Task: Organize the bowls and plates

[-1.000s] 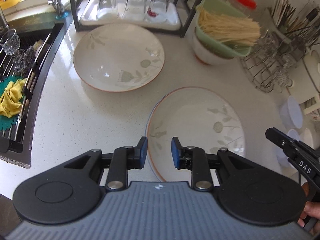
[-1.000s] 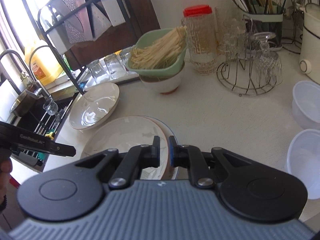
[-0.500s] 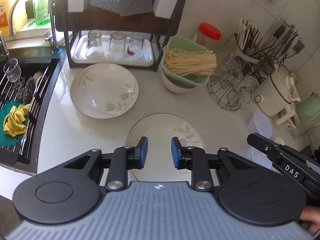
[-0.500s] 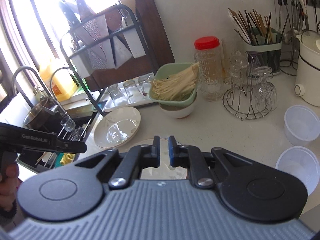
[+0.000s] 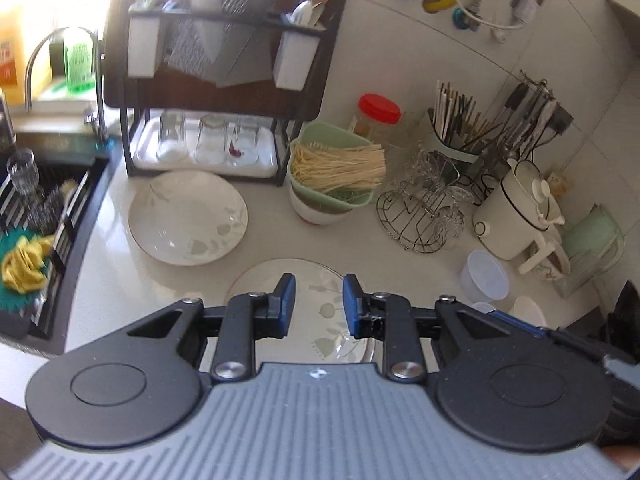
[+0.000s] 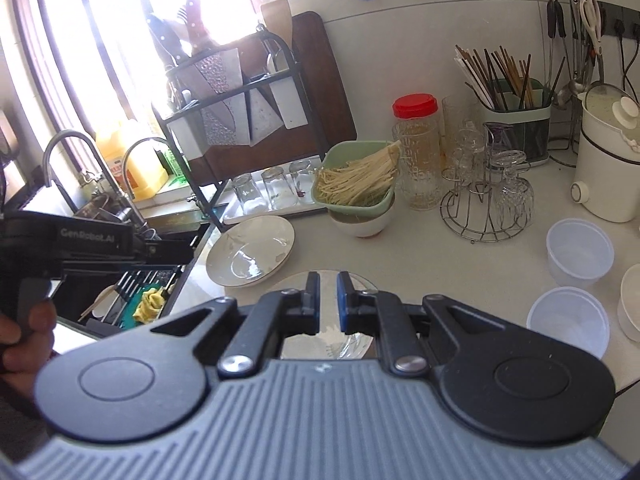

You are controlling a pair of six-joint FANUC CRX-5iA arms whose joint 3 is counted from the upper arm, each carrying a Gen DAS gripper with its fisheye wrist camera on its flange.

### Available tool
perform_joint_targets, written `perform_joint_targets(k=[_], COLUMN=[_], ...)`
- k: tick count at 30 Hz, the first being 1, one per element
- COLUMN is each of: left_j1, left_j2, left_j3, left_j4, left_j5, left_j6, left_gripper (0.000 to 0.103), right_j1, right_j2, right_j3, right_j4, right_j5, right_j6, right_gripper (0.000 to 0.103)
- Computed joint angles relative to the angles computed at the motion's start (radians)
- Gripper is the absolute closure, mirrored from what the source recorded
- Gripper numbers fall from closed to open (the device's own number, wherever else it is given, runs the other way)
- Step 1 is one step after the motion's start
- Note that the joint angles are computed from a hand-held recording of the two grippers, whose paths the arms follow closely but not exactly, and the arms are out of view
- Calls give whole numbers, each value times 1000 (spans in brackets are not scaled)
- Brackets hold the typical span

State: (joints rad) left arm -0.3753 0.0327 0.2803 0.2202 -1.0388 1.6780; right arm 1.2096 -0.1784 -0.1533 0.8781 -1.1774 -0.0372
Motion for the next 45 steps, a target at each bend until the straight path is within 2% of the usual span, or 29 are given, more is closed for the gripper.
perform_joint_targets(k=[6,11,15,19,25,36,40,45], left_j1=[-16,-37,-62,-88,-152,-312,-336,-336], left_j2=[-64,-95,-105,-106,-109,-136,-140,-138], left_j3=[-81,-133,-136,-119,-86,-43,-47,-47], left_j4=[2,-25,-64,-114,-214,-441,-469,-484], left_j5=[19,18,11,2,-50,-178,-203,-207], left_j6=[19,105,159,227,370,700,771,798], left_gripper=[69,69,61,53,52,52,52,52], right_j1=[46,69,74,76,79,65,57,38], right_j2=[-13,-26,-50,-74,-113,-199,-211,-209], right_j3=[5,-10,-30,-52,-76,-133,-133,-121], right_j4=[21,14,-7,-16,-49,-146,-191,-224], right_j5=[-52,-81,-87,-69,-34,59,88,106], right_j6=[3,4,-10,-7,67,215,277,318], right_gripper=[91,91,91,91,91,91,91,91])
